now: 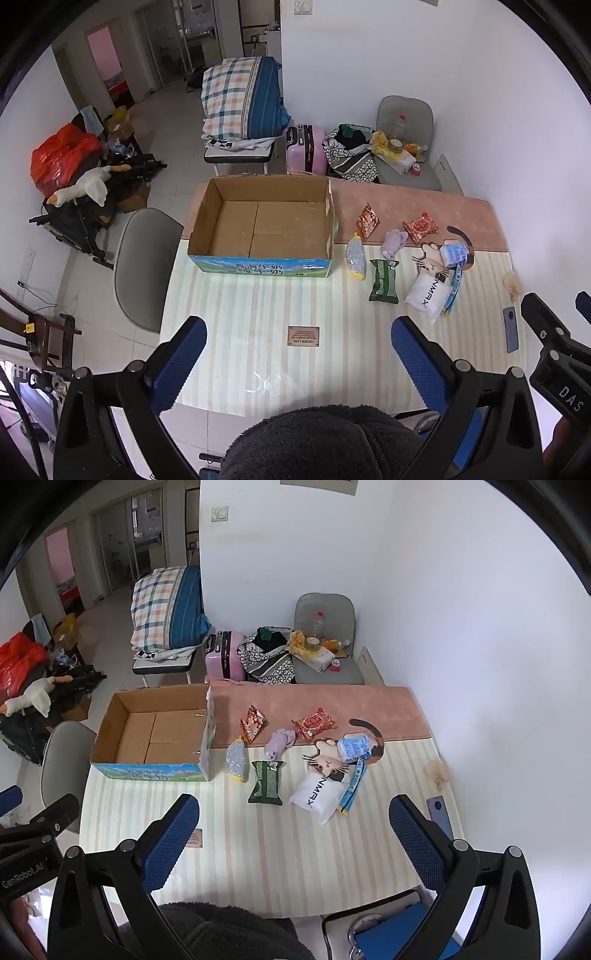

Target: Organize soft objects

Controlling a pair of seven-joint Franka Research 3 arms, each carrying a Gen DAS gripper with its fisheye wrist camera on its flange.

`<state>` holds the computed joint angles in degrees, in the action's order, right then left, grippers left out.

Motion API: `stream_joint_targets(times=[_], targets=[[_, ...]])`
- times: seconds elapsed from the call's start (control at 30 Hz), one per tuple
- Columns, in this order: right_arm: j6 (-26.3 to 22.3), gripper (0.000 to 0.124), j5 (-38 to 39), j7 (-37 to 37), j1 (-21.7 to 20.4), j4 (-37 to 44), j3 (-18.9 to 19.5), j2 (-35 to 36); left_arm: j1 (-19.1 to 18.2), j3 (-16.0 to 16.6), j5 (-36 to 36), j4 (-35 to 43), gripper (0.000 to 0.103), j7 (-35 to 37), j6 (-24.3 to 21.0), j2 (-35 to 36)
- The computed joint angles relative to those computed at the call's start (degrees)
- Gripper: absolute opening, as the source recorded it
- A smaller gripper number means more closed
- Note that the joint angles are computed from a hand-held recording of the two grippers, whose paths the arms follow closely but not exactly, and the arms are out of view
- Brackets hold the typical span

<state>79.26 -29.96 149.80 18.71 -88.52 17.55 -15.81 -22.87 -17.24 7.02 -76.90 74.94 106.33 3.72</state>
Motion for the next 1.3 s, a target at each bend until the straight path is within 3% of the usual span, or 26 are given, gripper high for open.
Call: stream_joint_targets(times=[0.3,0.53,0.6,1.3], targets=[[-0.2,0.103,0.3,0.4,0.1,0.8,0.2,0.2,-0.4,-0.1,0.9,4.0,0.102,0.3,-1.9,1.7],[-2.0,0.103,-0.4,1.1,0.6,2.7,0.9,1.1,0.2,0.2,-0.9,1.9,0.102,1.1,-0.8,0.7],[-0.2,0.103,0.0,-0.1,0.4,0.8,-0.5,0.1,0.2,0.2,-1.0,1.6,0.102,1.1,-0.6,0.6],[0.2,0.103,-1.8,-1.3,1.2,3.4,-1.2,3.7,0.2,0.5,-0.7,3.3,0.102,1.0,0.2,3.2]])
